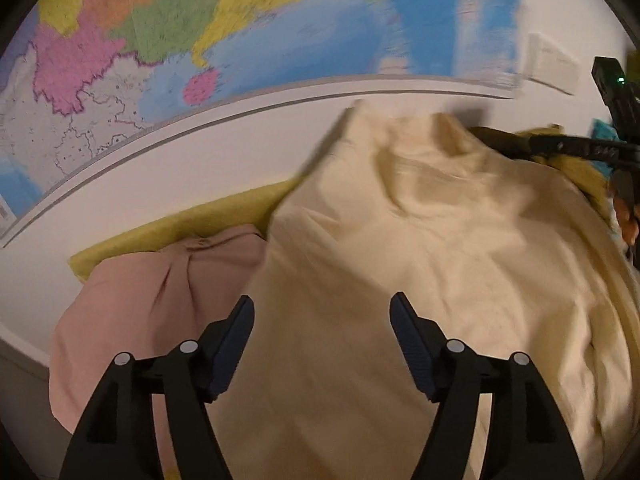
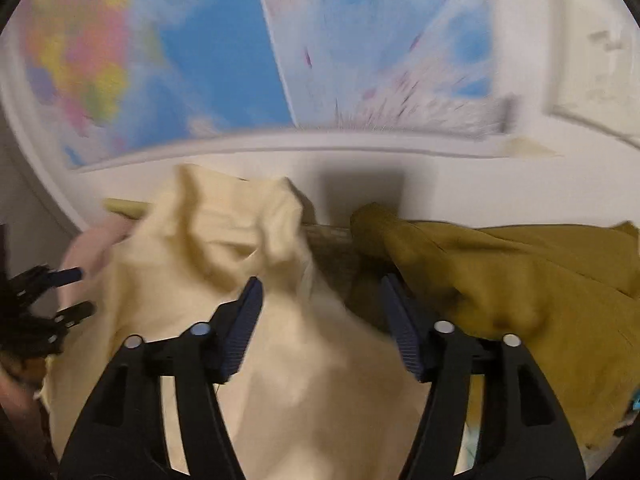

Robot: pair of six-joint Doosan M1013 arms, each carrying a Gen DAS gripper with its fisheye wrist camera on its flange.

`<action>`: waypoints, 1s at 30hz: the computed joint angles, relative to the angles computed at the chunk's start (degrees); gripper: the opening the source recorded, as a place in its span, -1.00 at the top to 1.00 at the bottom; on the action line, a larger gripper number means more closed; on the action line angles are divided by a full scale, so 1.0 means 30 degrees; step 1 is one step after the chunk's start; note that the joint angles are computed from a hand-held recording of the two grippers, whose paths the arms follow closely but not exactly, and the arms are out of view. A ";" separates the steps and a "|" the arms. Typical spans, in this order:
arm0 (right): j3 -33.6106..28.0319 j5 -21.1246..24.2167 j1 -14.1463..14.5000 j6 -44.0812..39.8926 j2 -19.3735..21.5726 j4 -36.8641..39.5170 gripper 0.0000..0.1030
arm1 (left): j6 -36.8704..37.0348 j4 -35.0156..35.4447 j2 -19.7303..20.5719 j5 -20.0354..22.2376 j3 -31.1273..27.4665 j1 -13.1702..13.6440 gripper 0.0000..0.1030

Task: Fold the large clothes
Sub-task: 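Lower the cream shirt onto the bed and open both grippers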

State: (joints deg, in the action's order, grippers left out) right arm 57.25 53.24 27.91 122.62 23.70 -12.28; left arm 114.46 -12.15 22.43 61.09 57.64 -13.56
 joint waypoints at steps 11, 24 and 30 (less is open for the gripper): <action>0.8408 0.0724 0.2423 0.2080 -0.4930 0.0236 -0.77 | 0.4588 -0.2396 -0.3547 -0.0014 0.5313 -0.0206 -0.74; 0.7720 0.0889 0.2145 0.5371 -0.7517 -0.6074 0.94 | 0.1387 -0.2493 -0.3678 -0.1743 0.4544 0.0698 0.93; 0.7253 0.4060 0.0928 0.4708 -0.6322 -0.7055 0.89 | -0.0150 -0.1013 -0.3177 -0.1893 0.4144 0.0884 0.35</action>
